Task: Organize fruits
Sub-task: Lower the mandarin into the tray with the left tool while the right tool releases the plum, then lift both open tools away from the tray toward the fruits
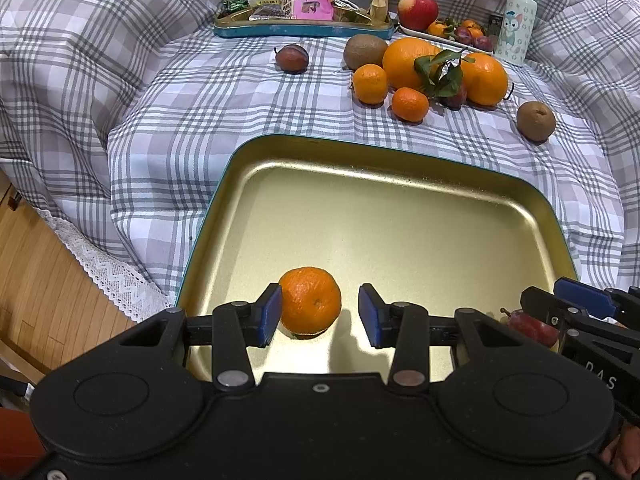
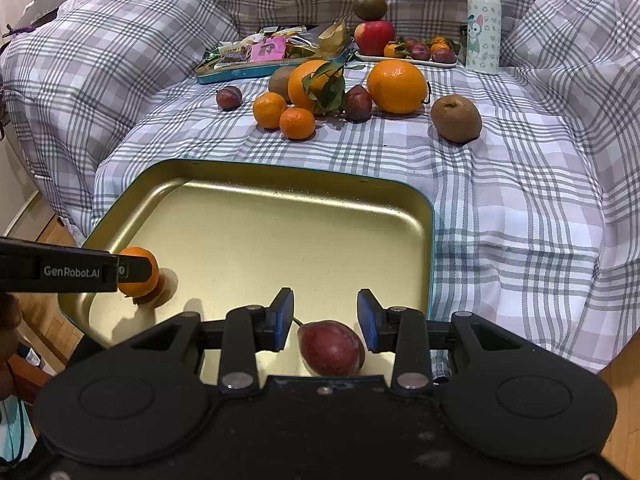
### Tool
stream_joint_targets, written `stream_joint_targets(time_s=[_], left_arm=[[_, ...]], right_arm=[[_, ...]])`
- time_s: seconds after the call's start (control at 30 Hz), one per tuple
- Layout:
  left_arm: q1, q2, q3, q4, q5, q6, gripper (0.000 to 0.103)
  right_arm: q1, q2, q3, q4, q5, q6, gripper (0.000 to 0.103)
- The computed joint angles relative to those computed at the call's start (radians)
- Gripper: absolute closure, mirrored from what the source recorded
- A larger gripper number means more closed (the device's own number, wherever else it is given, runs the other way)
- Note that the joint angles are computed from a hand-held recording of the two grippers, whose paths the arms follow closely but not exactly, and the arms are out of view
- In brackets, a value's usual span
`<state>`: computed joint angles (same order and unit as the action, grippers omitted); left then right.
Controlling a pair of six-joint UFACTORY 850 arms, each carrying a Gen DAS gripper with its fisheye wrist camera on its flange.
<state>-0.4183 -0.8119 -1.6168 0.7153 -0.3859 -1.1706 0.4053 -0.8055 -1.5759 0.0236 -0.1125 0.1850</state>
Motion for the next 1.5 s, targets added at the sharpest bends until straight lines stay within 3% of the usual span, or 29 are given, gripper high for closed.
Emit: stream_joint_targets(time_s=[0.2,0.5,0.73,0.97,1.07,1.5], left_arm=[[-0.008,0.008,0.008,0.08,-0.002,-0.072,0.053],[-0.023,0.029,0.036,0.355,-0.005,-0.333,0.053],[-0.019,0.035,0.032,0.424,0.02,-0.401,0.053],[-0.013,0.033,0.012,0.51,0.023,-0.464,0.053],[-0.01,0.024,-0.007,0.499,0.019,-0.446,0.053],[0.003,-0.039,-0.11,0.327,0.012,-0.253,0.053]], right_arm=[[0.001,0.005,0.007,-0.097,0.013,0.11,0.064],[-0.003,0.013,0.012,-0.271,0.033,0.309,0.061],[-0.009,0.012,0.001,-0.421,0.036,0.477,0.061],[-0.018,0.007,-0.022,-0.788,0.038,0.858,0.059],[-0.024,-0.001,-0.04,-0.915,0.031,0.992,0.058],[-0.05,-0.064,-0.144,-1.003,-0.024,1.098,0.055]])
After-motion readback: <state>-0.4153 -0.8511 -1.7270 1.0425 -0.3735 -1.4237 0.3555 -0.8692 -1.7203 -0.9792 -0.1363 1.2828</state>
